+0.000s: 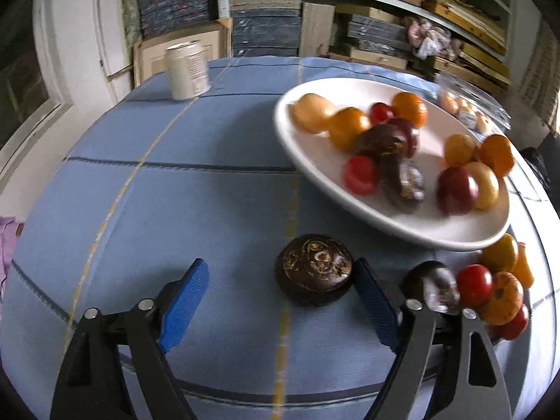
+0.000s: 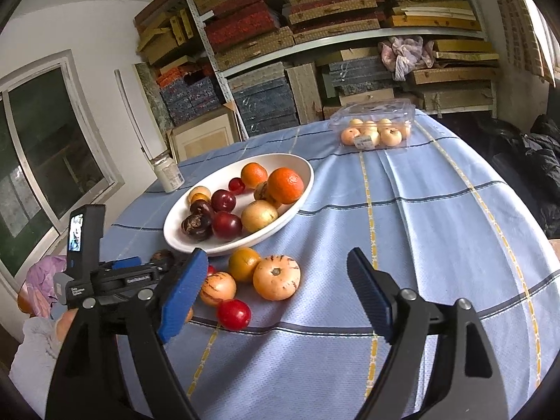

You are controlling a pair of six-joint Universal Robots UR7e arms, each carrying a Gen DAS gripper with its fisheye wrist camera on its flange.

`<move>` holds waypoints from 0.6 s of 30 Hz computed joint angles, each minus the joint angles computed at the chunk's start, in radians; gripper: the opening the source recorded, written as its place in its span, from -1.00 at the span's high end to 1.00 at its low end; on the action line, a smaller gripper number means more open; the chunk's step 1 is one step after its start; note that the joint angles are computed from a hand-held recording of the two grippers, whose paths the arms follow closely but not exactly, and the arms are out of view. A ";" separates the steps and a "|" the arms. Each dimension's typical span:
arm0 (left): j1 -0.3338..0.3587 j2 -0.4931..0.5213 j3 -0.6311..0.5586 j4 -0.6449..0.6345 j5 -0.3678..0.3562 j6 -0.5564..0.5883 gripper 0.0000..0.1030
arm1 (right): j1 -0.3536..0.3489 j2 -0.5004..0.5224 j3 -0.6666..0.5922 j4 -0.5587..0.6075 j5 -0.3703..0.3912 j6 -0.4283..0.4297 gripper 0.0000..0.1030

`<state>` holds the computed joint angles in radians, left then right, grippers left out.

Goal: Organize fruits
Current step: 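Grasp a dark brown round fruit with the left gripper while the right grasps a striped yellow fruit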

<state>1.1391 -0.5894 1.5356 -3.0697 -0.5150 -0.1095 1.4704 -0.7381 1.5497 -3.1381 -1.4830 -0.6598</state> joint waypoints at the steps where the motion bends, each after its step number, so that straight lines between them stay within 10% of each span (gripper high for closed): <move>1: 0.002 -0.011 0.013 0.000 0.002 -0.008 -0.43 | 0.000 0.002 -0.003 0.000 -0.004 0.004 -0.55; 8: 0.001 -0.033 0.051 -0.033 -0.014 0.020 0.13 | 0.001 0.014 -0.018 0.008 -0.034 0.014 -0.55; 18: -0.003 -0.035 0.062 -0.075 -0.016 0.030 0.14 | 0.002 0.011 -0.013 0.035 -0.047 -0.014 -0.55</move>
<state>1.1359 -0.6244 1.5973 -3.1445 -0.5312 -0.0796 1.4721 -0.7274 1.5368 -3.1033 -1.5297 -0.6736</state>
